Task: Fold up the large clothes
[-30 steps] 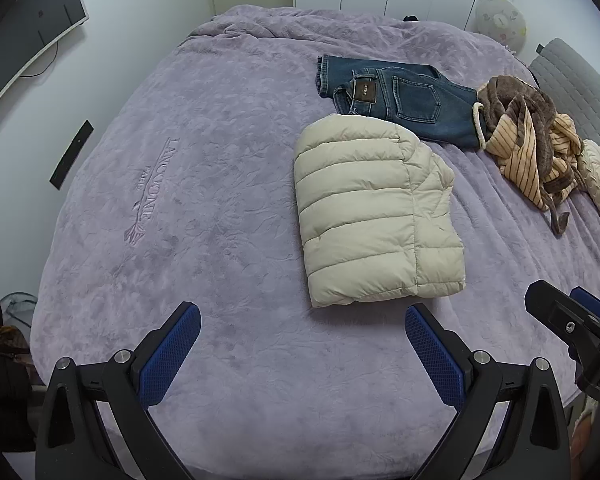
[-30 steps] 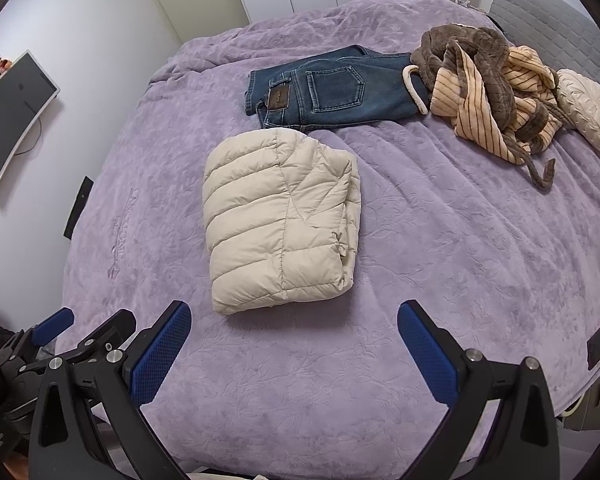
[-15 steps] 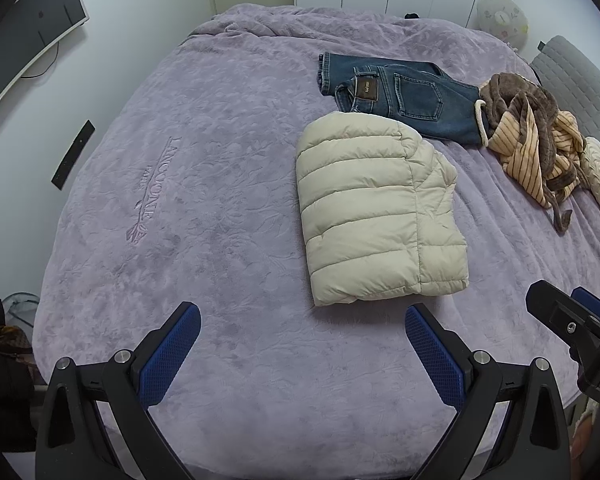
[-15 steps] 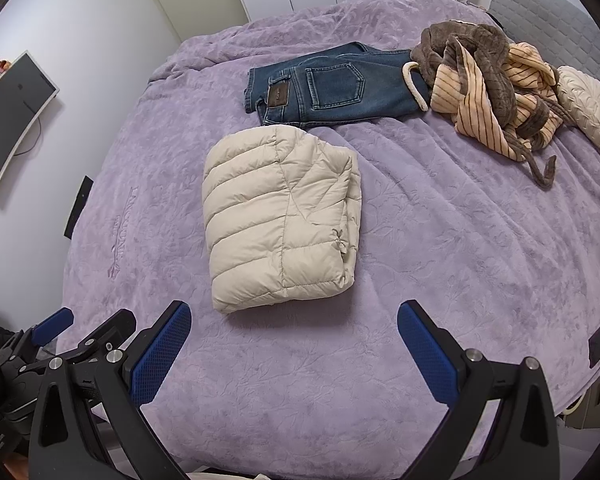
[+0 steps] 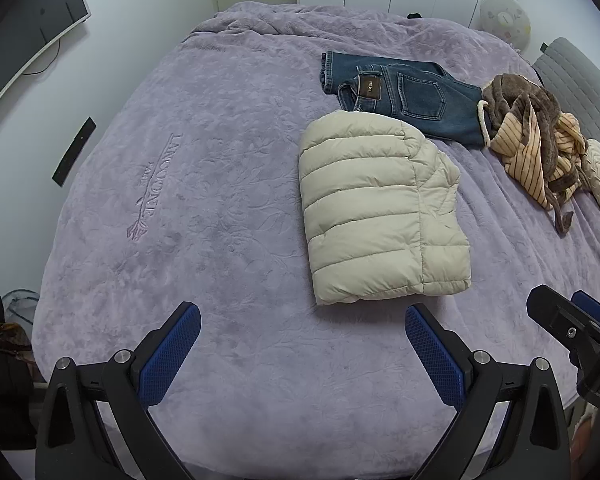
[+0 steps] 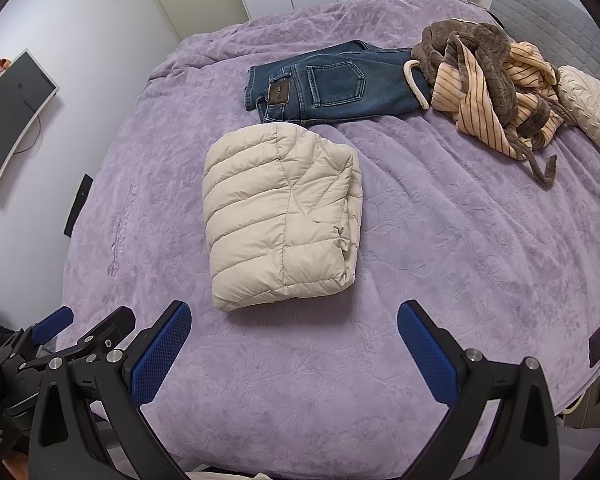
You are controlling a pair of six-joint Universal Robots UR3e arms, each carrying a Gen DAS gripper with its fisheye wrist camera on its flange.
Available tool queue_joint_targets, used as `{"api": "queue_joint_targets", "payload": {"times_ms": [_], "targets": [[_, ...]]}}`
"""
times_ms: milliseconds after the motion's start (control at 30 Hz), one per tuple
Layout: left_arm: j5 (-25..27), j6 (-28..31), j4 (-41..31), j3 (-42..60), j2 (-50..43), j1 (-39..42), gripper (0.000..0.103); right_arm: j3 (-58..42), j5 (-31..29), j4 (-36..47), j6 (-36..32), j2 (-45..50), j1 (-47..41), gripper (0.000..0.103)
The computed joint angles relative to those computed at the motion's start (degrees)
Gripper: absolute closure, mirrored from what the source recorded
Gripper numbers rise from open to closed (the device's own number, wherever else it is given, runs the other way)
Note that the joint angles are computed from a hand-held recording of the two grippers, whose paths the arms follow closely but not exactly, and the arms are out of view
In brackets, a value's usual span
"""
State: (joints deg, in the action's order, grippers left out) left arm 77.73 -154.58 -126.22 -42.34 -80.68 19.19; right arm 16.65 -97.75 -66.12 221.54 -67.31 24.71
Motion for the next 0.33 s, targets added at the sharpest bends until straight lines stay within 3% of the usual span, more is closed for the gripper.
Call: {"api": "queue_joint_targets", "payload": {"times_ms": [333], "targets": [[-0.57, 0.86, -0.45, 2.25, -1.41, 0.11, 0.001, 0.43, 0.03, -0.17, -0.03, -0.17, 0.03, 0.000]]}}
